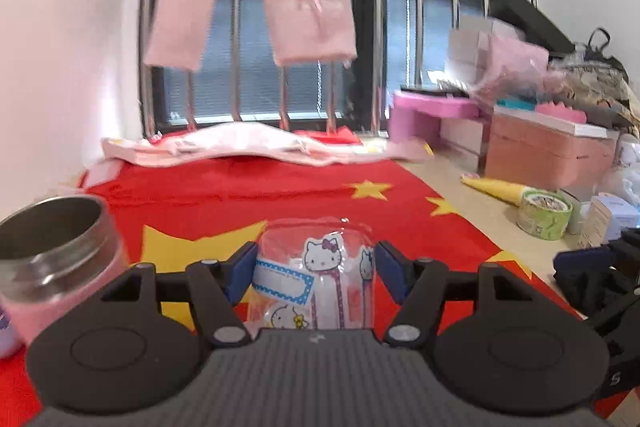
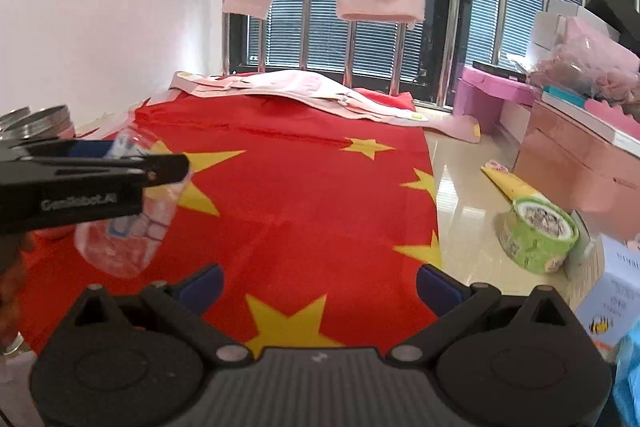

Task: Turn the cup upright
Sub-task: 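Lower the upright cup beside the pink tumbler and open the left gripper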

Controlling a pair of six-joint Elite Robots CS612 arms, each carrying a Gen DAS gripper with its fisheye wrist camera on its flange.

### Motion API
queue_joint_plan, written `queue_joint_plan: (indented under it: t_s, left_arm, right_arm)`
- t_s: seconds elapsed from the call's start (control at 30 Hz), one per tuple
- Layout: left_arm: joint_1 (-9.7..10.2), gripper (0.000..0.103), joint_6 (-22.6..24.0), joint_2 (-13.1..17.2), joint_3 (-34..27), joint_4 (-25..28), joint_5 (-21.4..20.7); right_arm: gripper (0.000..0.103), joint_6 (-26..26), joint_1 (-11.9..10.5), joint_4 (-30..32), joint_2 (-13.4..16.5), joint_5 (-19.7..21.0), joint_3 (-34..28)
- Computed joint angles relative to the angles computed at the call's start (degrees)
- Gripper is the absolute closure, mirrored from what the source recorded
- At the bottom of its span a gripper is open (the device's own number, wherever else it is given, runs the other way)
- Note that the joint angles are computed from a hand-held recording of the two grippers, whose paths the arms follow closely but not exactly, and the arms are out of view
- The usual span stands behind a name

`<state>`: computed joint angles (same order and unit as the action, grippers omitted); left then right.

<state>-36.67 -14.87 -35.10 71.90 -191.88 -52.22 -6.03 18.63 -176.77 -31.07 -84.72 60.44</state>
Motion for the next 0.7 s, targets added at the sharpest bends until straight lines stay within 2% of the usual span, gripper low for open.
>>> queue_joint_plan:
  t_s: [0.2,0.37,0.5,0.6,0.7]
  left_arm:
    - [-1.3,0.035,6.8,0.6,2.4,-9.5,2.6]
    - [-1.57,0.025,8.4,0.5,3.5,-12.2,2.0]
    - [-1.68,0.023,8.6,0.4,4.8,-15.2,1.8]
    - [-1.74,0.016,8.1,-0.4,6.7,-17.3,1.2]
    - [-1.82,0.011,9.4,-1.7,9.2,-21.0,0.1]
  right_arm:
    - [0.0,4.0,0.4,-4.4,-1.2,-1.8,3.8]
    - [0.0,6.3,0.7,-7.6,-1.9,-2.6,6.0]
    - [0.0,7.7,1.1,-10.5,-2.2,-3.8,7.4]
    - [0.0,9.4,1.3,-12.5,-2.6,-4.4,8.8]
    - [0.0,10.6,1.8,-15.9,-3.4,-4.9,10.6]
